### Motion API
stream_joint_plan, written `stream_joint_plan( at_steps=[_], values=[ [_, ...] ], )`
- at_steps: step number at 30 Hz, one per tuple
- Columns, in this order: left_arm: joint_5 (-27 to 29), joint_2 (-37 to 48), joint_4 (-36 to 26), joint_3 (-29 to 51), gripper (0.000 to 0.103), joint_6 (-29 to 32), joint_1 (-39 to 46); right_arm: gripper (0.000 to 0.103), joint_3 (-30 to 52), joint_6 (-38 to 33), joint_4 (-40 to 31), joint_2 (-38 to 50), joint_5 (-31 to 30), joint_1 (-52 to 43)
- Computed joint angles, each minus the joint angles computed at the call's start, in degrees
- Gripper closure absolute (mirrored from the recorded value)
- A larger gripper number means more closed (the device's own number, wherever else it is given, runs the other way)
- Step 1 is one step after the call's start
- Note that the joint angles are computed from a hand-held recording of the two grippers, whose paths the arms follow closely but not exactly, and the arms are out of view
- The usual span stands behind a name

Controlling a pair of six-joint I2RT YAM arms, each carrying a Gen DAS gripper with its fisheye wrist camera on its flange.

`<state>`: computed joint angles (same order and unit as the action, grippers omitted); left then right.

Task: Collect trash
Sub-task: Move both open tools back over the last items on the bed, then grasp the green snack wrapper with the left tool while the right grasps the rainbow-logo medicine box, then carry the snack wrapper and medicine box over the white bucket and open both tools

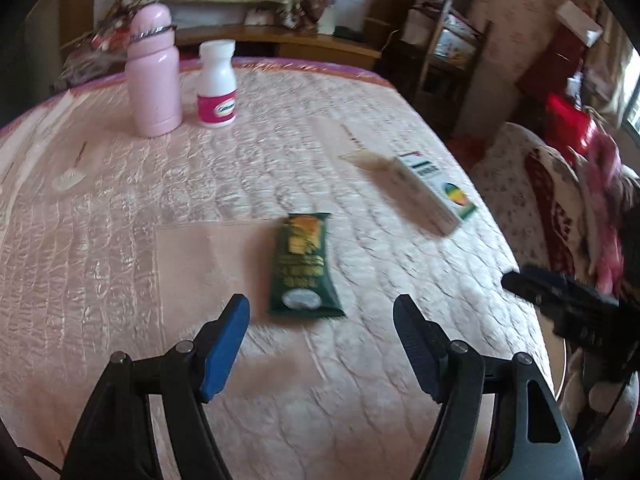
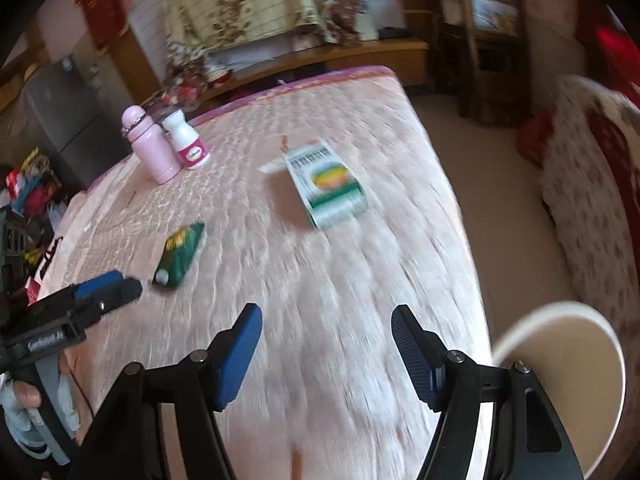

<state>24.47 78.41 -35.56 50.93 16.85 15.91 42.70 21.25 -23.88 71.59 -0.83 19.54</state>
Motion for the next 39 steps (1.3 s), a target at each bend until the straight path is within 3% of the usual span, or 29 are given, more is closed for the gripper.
stream_joint_plan(
  at_steps=[7,15,17,18,19,22,27,31,35,39],
  values=[
    [-3.7,9.4,5.3,3.9,0.028,-4.1,-3.9,0.032,14.7,-5.8,3.3,18.2,1.5,-1.4],
    [-7.6,13.7,11.0,3.8,0.028,-4.3,-6.6,0.032,30.8,-9.8,-0.6,36.0,2.2,-3.5],
    [-7.4,13.2,11.5,3.3,0.040,-3.7,-6.5,0.032,32.4,-9.8,-0.8,38.5,2.3,-3.6],
    [-7.8,12.9,11.8,2.9,0.061,-3.4,-6.6,0.035,32.1,-9.5,-0.2,38.6,2.4,-3.6],
    [-8.7,12.4,11.7,2.6,0.075,-3.2,-6.7,0.041,31.2,-9.4,1.0,38.1,2.7,-3.5],
    [-5.4,12.4,8.7,3.4,0.082,-2.3,-5.1,0.042,27.5,-8.1,2.9,35.2,1.0,-3.5],
    [-3.3,4.0,6.5,-1.2,0.083,-0.6,-4.9,0.042,15.5,-6.8,5.5,22.9,1.8,-1.6],
    [-2.2,-4.5,3.4,-5.1,0.083,-0.3,-6.7,0.042,5.1,-3.8,3.7,8.9,3.6,0.1],
    [-2.3,-11.0,1.1,-7.9,0.083,-1.8,-10.0,0.042,-2.0,-1.1,-0.6,-3.8,4.7,0.3],
    [-4.3,-16.8,-0.5,-10.3,0.083,-4.7,-16.2,0.042,-6.1,0.3,-9.2,-16.2,9.0,1.5]
  ],
)
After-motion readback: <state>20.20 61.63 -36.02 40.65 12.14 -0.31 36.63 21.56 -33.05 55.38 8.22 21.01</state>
